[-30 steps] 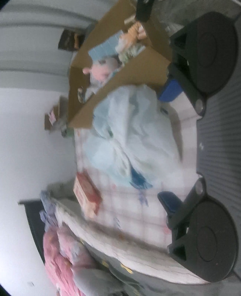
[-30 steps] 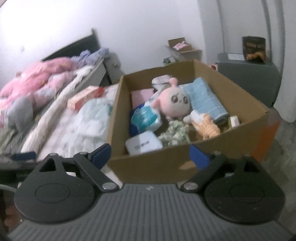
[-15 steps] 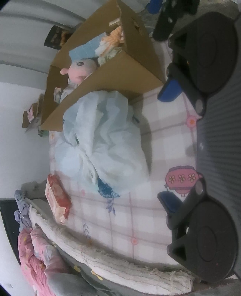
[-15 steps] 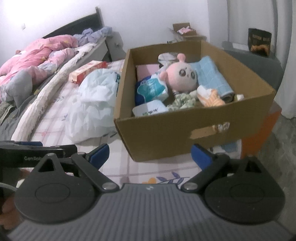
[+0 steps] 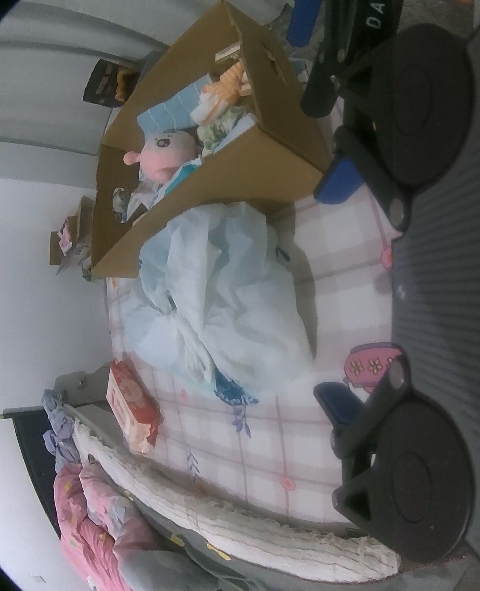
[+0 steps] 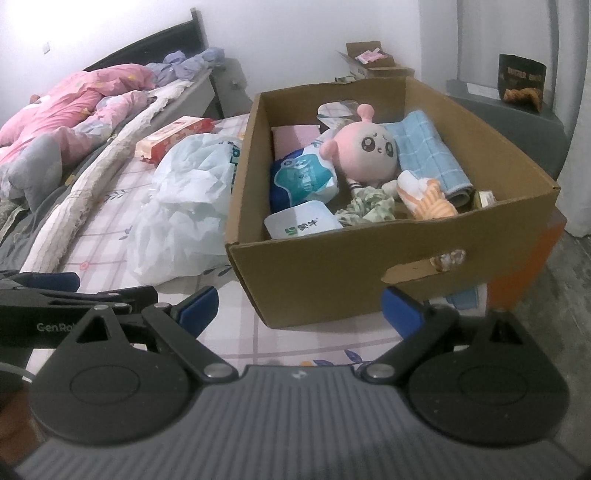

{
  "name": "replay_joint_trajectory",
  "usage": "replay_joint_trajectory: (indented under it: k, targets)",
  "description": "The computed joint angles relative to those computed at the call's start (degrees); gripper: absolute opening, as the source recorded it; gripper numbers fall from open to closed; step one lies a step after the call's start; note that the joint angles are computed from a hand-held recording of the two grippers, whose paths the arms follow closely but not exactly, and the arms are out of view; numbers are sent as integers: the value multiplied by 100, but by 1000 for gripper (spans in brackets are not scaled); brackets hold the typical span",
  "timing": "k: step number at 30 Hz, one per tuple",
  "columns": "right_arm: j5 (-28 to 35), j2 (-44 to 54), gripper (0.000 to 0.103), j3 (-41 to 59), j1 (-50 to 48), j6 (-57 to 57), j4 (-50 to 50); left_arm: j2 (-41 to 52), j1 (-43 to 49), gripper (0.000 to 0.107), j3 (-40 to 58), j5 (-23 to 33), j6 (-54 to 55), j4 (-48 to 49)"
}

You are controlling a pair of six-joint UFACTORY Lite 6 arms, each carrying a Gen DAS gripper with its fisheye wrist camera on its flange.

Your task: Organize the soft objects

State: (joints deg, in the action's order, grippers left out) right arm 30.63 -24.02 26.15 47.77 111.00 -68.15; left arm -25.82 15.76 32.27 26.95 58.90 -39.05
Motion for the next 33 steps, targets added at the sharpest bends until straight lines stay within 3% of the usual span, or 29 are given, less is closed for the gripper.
replay_joint_trajectory:
  k: [33]
  targets:
    - [-37, -128, 96, -123, -251, -331, 180, -33, -323, 102, -5, -142, -477, 318]
